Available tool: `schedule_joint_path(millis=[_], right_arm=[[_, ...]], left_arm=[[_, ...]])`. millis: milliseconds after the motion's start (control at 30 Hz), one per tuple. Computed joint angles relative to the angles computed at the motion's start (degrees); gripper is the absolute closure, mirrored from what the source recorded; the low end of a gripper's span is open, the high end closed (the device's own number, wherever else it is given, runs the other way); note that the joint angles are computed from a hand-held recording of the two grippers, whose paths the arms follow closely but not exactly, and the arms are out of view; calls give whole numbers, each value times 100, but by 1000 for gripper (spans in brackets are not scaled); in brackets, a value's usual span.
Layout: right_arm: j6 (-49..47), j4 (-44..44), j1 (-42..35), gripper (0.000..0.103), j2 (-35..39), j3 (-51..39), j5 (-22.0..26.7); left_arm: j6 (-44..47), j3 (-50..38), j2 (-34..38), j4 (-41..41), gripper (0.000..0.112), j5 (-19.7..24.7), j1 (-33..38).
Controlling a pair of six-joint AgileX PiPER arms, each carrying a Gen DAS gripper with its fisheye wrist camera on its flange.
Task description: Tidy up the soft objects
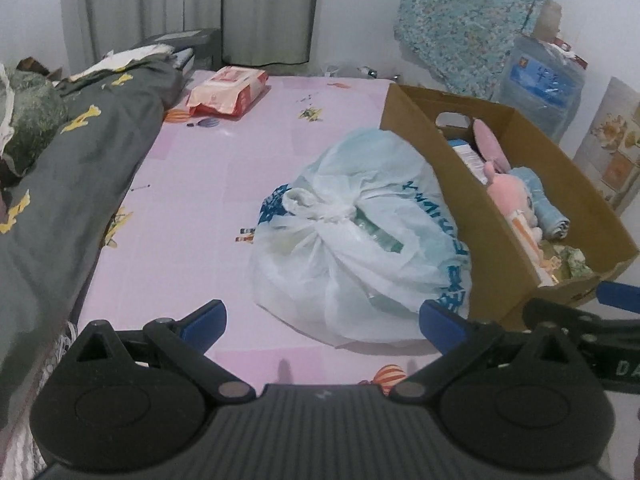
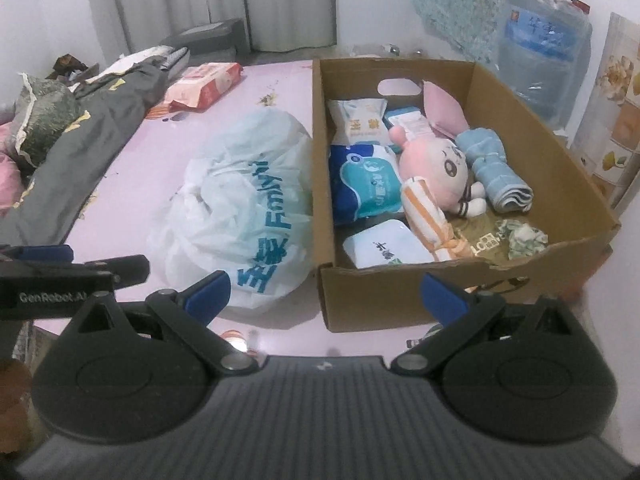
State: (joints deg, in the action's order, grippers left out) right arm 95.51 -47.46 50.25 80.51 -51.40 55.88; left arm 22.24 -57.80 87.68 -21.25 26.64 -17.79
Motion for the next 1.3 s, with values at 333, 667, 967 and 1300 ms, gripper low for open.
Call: schedule_joint_path(millis=[333,667,967,1300], right_arm=[[-72,95,-86,1,-98,18,-24],[34,196,-177,1,-193,239,-125],[94,205,-234,1,-139,278,-199],[-18,297,-382,1,-118,314,-371]], left_arm=[[-598,-25,-87,607,9,-14,-245],[-1059,-70,-2,1101,10,-10,-471],[-1308,-131,91,1368,10,-2,-543],[-1482,-194,160,1509,10,46,-591]])
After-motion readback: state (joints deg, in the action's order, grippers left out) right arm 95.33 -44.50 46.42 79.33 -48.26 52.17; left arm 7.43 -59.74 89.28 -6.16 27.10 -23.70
